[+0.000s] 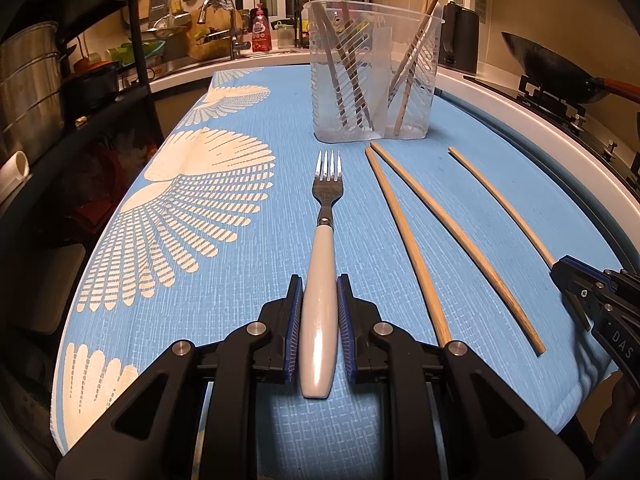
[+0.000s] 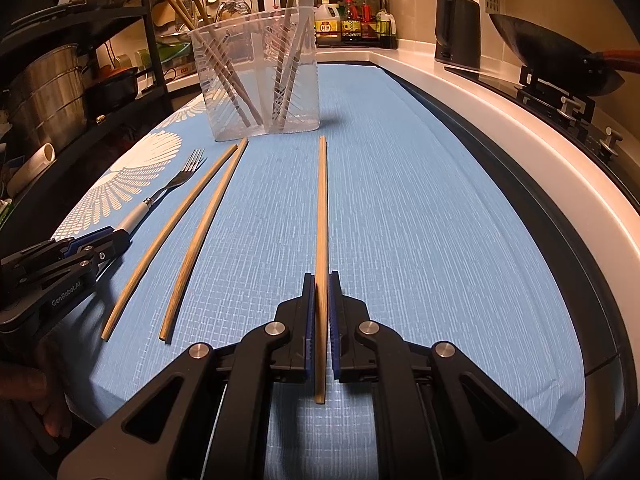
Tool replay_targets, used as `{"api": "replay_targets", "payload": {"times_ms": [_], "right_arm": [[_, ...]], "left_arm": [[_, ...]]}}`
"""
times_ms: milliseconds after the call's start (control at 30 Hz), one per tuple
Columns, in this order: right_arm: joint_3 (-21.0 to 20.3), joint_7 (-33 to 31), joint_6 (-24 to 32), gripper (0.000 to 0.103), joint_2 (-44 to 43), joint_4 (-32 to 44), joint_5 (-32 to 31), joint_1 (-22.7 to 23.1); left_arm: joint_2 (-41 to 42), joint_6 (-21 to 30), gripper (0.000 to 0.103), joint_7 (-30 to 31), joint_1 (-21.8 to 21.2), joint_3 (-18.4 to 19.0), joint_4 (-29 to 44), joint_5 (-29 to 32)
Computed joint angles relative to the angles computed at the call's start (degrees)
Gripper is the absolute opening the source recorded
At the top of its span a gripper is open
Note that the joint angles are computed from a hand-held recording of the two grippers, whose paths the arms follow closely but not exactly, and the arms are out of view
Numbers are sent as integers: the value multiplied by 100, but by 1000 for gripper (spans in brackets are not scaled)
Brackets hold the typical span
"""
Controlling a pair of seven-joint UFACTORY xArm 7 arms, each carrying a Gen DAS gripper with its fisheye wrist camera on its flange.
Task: Organize utensils
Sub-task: 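Close the left tool on the fork handle while the right tool grips the chopstick, then lift the fork with the left tool while the right tool lifts the chopstick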
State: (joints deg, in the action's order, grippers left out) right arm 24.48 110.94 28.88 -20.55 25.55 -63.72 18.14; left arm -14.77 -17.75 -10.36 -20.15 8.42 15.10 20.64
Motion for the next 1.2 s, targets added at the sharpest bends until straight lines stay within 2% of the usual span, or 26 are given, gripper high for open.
{"api": "replay_targets", "payload": {"times_ms": [233, 333, 400, 533, 1033, 1100, 1200], "right_arm": [[1, 86, -101, 7, -32, -30, -42, -51], [12, 164, -141, 7, -23, -32, -143, -73], [-22, 189, -208, 6, -38, -49, -184, -84], [-29, 92, -223, 6, -263, -140, 18, -64], [620, -1149, 405, 6, -1706, -180, 1153, -252], [699, -1286, 435, 6, -1846, -177, 1251, -320], [774, -1482, 428, 6, -2049, -173, 1393, -425]], "left_arm": [[18, -59, 18, 99, 182, -263, -17, -172], [15, -72, 18, 102, 175, -242, -23, -150], [-10, -76, 18, 162, 267, -385, -41, -250], [-181, -177, 17, 260, 320, -450, -156, -320], [-991, -1332, 17, 892, 799, -1140, -716, -1062], [-1054, -1402, 17, 947, 794, -1142, -745, -1082], [-1225, -1317, 17, 900, 672, -938, -728, -941]]}}
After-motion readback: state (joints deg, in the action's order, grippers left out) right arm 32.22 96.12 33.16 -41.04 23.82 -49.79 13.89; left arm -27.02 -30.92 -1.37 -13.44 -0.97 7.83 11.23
